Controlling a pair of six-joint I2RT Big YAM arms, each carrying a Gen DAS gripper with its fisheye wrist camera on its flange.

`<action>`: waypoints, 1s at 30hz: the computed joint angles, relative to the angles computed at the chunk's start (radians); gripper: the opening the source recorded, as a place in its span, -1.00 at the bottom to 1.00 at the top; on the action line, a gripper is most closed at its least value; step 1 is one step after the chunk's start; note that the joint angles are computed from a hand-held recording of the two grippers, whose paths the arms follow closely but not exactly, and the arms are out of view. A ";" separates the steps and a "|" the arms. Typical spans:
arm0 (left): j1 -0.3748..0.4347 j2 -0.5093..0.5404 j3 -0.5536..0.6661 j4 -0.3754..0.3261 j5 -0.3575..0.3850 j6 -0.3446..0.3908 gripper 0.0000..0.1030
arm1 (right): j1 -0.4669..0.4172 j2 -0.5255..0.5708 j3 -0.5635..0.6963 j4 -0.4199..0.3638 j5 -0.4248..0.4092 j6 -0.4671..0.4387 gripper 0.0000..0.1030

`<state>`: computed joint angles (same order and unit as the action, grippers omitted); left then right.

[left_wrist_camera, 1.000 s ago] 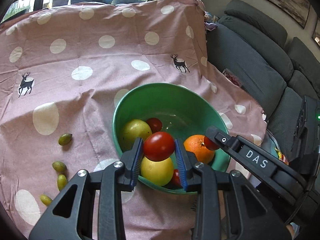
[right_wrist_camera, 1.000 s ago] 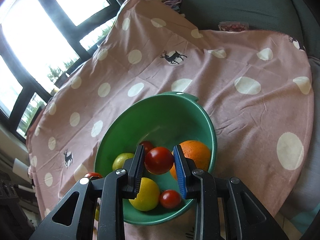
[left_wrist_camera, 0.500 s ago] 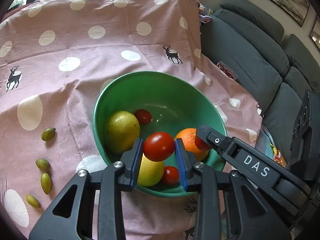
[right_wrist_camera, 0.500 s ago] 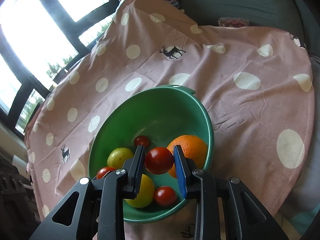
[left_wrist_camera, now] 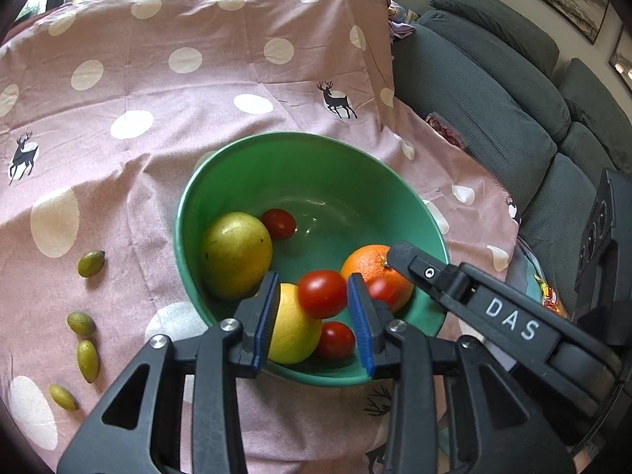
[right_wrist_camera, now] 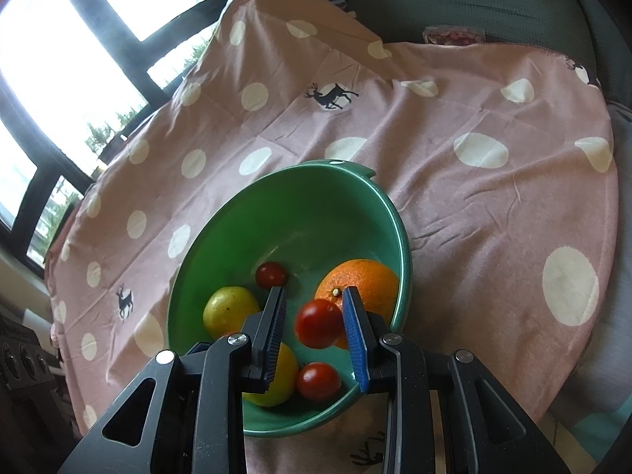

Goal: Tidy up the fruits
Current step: 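Lower and open the right tool in the bowl while the left tool releases its tomato, then close the right tool on a green olive while the left tool grasps another olive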

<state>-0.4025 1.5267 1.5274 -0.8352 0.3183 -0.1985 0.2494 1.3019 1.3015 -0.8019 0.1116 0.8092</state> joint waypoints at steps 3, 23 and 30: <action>0.015 -0.022 -0.014 0.014 0.000 -0.010 -0.13 | -0.001 -0.004 0.000 0.004 -0.004 -0.001 -0.37; 0.253 -0.202 -0.178 -0.128 -0.169 -0.132 0.25 | 0.119 0.055 0.105 -0.045 -0.008 -0.133 -0.34; 0.293 -0.196 -0.220 -0.178 -0.161 -0.153 0.23 | 0.182 0.140 0.171 -0.075 -0.119 -0.215 -0.26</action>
<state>-0.1097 1.3311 1.3077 -1.0136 0.1573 -0.3514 0.4311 1.4421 1.4722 -0.8771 -0.0076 0.5940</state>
